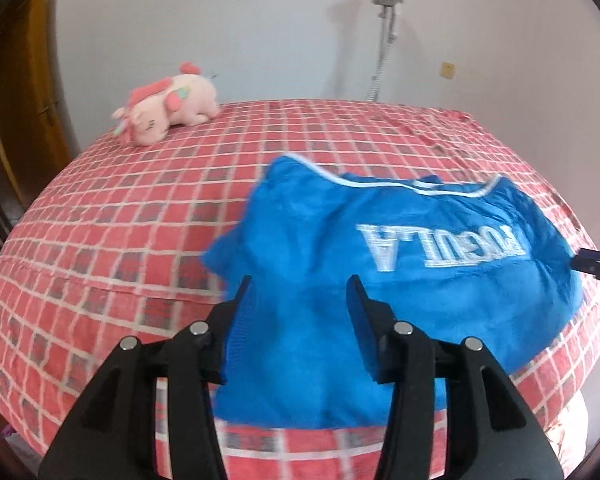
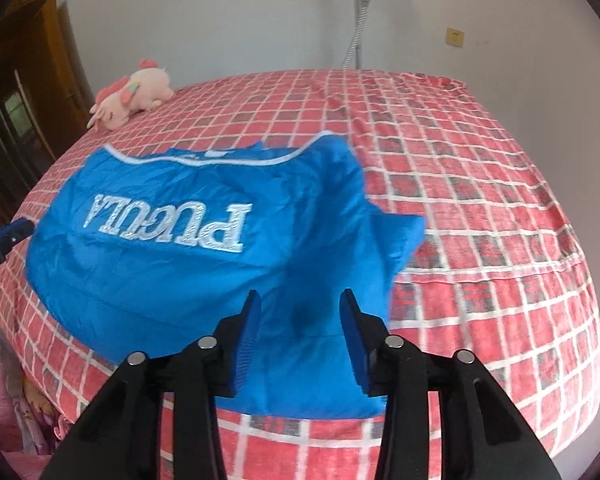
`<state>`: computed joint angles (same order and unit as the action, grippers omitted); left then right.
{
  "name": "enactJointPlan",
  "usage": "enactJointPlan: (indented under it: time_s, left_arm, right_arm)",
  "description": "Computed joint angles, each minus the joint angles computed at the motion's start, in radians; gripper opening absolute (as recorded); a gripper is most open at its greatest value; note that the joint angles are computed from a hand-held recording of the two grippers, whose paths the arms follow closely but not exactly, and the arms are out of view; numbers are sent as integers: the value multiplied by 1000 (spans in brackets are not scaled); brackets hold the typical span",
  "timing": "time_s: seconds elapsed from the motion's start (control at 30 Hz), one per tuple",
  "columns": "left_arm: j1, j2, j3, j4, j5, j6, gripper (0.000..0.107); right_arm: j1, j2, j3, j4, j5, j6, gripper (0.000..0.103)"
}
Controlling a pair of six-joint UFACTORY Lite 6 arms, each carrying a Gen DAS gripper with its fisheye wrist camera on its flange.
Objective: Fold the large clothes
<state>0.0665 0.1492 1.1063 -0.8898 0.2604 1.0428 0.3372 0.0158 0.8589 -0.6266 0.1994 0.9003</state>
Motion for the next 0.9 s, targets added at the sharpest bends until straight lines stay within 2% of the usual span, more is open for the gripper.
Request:
enactJointPlan:
  time_s: [0.1, 0.17, 0.27, 0.5, 0.7, 0.9]
  left_arm:
    - [-58, 13, -16, -10, -45, -11, 48]
    - [-93, 41, -10, 21, -61, -60, 48]
    - [-126, 70, -12, 24, -93, -80, 48]
    - [-149, 86, -51, -69, -147, 5, 49]
    - [-147, 84, -77, -235, -169, 178, 51]
    - [-152, 98, -73, -158, -179, 108, 51]
  right_arm:
    - [44, 38, 26, -201, 25, 216, 39]
    - [59, 43, 25, -272, 29, 293, 39]
    - [75, 59, 26, -324, 27, 354, 39]
    - [70, 80, -2, -480, 24, 528, 36]
    - [68, 103, -13, -566, 21, 620, 36]
    - [86, 134, -2, -602, 41, 675, 36]
